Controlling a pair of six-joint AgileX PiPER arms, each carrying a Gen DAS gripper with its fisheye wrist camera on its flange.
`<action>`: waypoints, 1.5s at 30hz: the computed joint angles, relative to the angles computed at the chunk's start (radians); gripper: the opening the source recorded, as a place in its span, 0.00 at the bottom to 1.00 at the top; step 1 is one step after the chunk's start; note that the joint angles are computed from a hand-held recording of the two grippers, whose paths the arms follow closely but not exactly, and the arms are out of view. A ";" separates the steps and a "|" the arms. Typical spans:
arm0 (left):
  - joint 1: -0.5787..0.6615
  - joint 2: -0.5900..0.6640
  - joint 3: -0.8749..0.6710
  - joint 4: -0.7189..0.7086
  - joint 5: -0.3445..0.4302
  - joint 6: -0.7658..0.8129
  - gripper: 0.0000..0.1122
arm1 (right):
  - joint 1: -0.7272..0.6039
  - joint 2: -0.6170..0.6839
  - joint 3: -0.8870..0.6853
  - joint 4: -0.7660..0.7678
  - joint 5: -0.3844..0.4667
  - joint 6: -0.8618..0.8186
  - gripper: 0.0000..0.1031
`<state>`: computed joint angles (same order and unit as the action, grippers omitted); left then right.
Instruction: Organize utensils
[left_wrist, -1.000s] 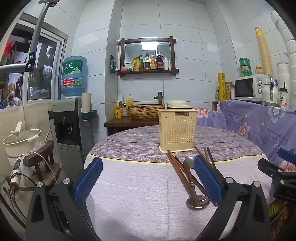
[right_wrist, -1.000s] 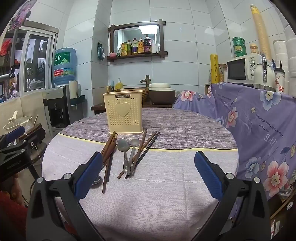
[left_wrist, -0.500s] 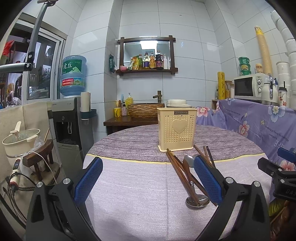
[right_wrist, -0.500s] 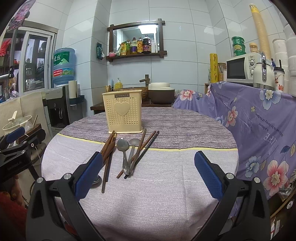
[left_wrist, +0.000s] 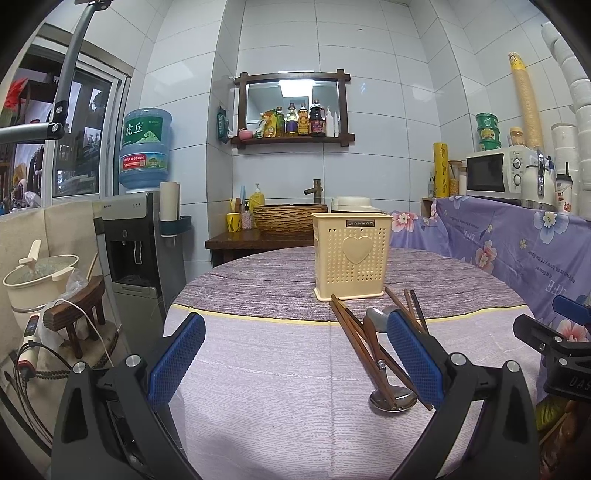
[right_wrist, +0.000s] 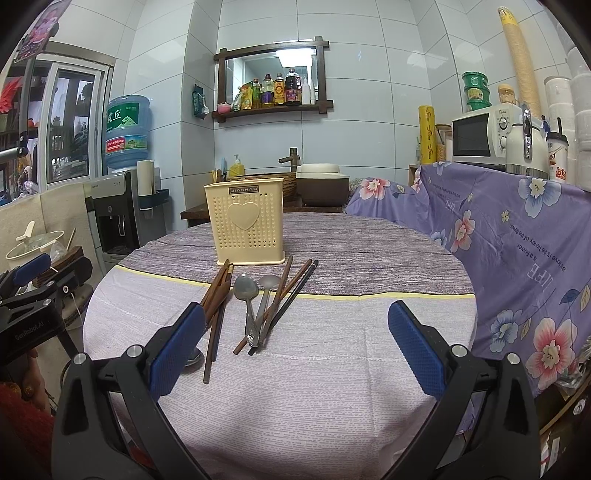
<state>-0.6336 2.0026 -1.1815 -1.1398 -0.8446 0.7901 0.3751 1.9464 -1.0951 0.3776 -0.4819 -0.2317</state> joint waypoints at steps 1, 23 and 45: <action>0.003 -0.002 -0.001 0.001 0.005 0.002 0.87 | 0.001 0.002 0.000 0.000 -0.001 0.001 0.95; 0.000 0.001 -0.005 -0.006 0.010 0.007 0.87 | -0.001 0.000 0.000 -0.002 0.000 0.002 0.95; -0.004 0.005 -0.015 -0.019 0.014 0.020 0.87 | -0.003 0.004 -0.001 -0.005 0.004 0.008 0.95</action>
<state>-0.6372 2.0078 -1.1968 -1.1585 -0.8303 0.8102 0.3725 1.9505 -1.0962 0.3728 -0.4775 -0.2234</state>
